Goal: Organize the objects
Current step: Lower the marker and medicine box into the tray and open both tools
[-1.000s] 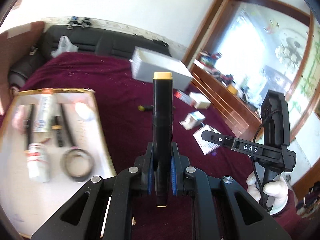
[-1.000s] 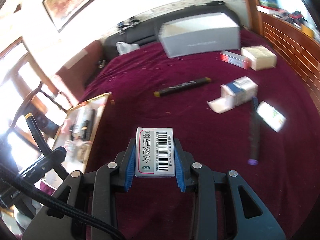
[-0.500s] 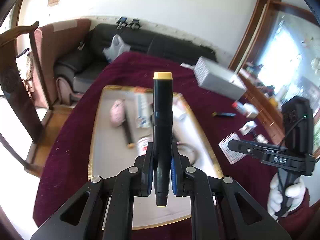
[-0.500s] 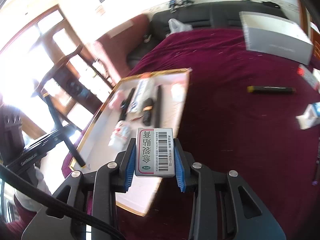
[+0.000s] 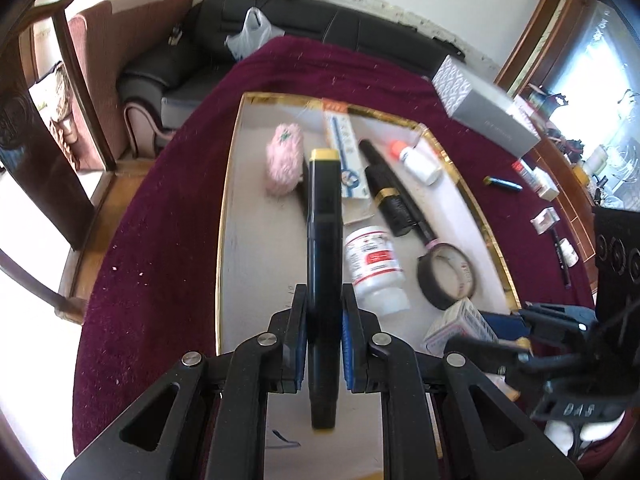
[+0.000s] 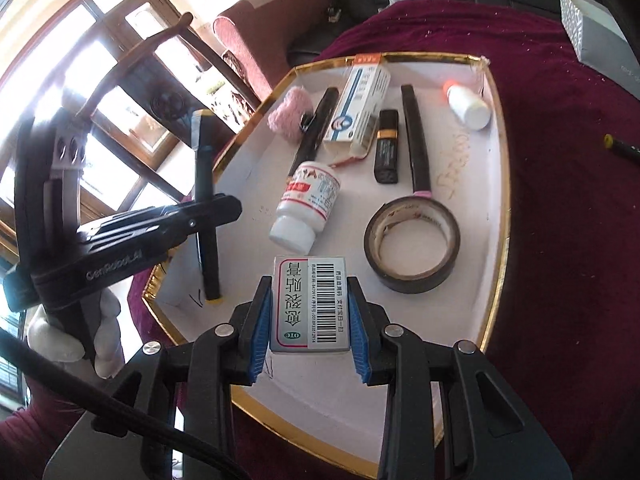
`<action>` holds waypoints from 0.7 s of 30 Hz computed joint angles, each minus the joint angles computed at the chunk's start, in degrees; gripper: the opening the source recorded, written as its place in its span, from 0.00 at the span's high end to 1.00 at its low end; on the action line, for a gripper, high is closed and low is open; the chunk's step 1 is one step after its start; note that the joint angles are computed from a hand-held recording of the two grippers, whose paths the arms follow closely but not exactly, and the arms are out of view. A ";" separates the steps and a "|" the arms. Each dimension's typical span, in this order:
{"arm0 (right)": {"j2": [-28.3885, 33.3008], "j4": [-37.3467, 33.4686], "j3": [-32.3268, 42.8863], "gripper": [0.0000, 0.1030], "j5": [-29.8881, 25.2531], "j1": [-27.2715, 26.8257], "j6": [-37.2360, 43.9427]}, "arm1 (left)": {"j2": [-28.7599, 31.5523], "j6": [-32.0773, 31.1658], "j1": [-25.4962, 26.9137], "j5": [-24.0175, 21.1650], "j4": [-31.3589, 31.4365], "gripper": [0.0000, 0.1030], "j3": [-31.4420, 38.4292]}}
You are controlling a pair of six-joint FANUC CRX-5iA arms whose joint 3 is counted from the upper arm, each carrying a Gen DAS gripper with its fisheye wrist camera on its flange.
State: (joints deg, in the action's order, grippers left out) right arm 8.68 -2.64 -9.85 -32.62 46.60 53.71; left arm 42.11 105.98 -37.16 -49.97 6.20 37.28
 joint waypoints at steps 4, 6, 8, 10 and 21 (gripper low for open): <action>1.57 0.82 0.82 0.68 -0.59 -0.16 -0.88 | 2.72 0.66 0.55 -3.15 0.13 0.89 3.74; 2.13 1.10 1.30 0.68 -0.86 -0.19 -1.10 | 3.14 0.94 0.57 -3.42 -0.48 0.89 4.51; 2.65 2.55 1.52 0.68 -1.01 -0.06 -2.02 | 3.16 0.94 0.80 -2.93 0.34 0.89 4.20; 3.34 5.39 1.64 0.68 -1.13 0.45 -3.91 | 3.19 1.84 0.79 -2.84 -0.01 0.89 4.38; 4.81 11.20 1.90 0.68 -1.69 1.55 -8.16 | -0.13 4.90 1.14 1.31 0.40 0.65 -0.29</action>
